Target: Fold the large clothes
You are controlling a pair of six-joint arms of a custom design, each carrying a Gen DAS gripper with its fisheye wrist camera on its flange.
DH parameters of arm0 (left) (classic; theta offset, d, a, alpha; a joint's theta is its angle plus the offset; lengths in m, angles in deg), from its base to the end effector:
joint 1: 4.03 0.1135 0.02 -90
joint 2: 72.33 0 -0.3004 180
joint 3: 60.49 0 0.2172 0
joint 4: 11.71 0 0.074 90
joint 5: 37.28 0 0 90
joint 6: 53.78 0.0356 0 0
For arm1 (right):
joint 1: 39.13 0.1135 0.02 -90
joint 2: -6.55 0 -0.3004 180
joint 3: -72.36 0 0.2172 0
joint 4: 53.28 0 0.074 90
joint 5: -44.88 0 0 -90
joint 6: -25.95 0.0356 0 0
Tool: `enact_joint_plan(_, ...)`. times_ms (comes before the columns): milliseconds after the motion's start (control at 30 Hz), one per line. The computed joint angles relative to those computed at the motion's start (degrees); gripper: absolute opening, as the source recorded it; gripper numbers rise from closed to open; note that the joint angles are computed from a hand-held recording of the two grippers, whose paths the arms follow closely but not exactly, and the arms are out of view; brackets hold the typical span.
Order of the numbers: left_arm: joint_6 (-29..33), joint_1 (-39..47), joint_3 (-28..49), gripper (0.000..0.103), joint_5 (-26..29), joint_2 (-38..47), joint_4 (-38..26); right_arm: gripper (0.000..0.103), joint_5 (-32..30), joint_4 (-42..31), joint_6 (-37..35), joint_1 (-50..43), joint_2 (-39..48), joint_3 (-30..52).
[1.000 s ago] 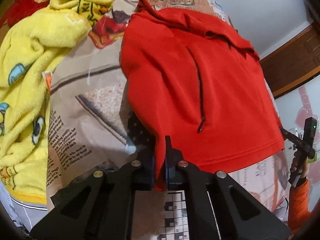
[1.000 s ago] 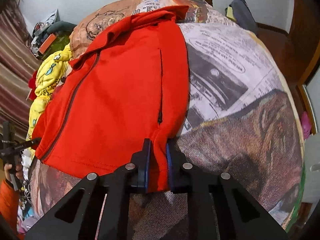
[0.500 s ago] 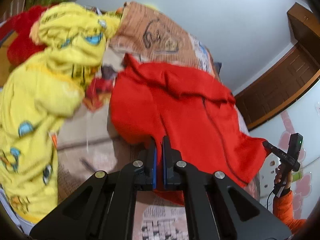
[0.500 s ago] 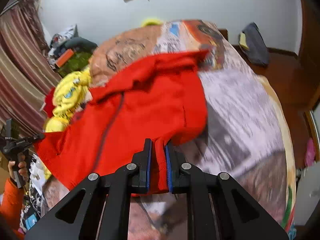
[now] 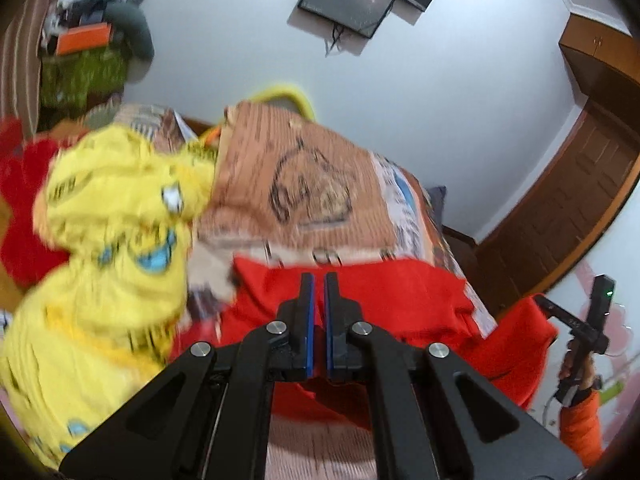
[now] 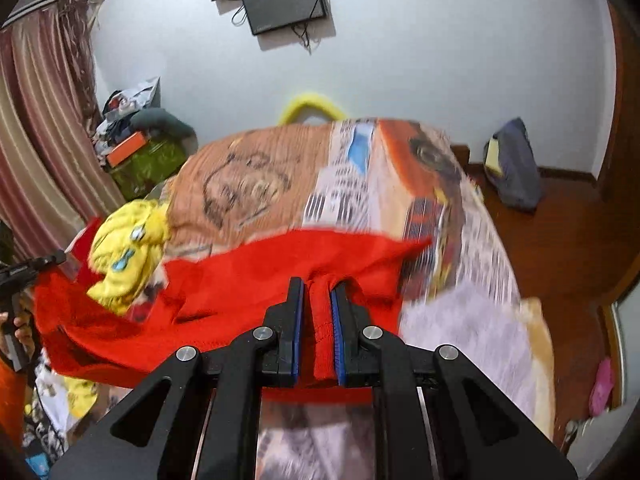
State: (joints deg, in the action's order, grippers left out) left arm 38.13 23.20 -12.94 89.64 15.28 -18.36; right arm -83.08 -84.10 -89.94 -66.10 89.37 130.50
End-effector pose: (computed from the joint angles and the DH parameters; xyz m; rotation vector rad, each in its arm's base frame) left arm 0.2267 0.0926 0.1993 -0.1994 2.2278 -0.4950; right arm 0.2217 -0.0883 0.2367 -0.2236 2.2982 0.3898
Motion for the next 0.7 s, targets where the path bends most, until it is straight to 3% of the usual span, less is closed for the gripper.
enact_joint_plan(133, -6.0, -5.0, 7.3, 0.002, -6.9, 9.7, 6.6, 0.011, 4.8, 7.3, 6.8, 5.9, 6.8, 4.9)
enact_joint_plan(300, -9.1, -8.5, 16.3, 0.002, -16.2, 23.8, 10.7, 0.011, 11.4, 13.6, 13.1, 11.5, 18.3, 11.3)
enact_joint_plan(533, -8.4, -13.3, 30.7, 0.002, -24.6, 44.6, 7.2, 0.011, 19.5, 16.2, 16.8, 16.2, 34.7, 19.0)
enact_joint_plan(700, -6.5, -16.2, 35.1, 0.003, -29.4, 51.2, 4.6, 0.013, 18.2, 16.6, 16.3, 14.7, 37.9, 19.7)
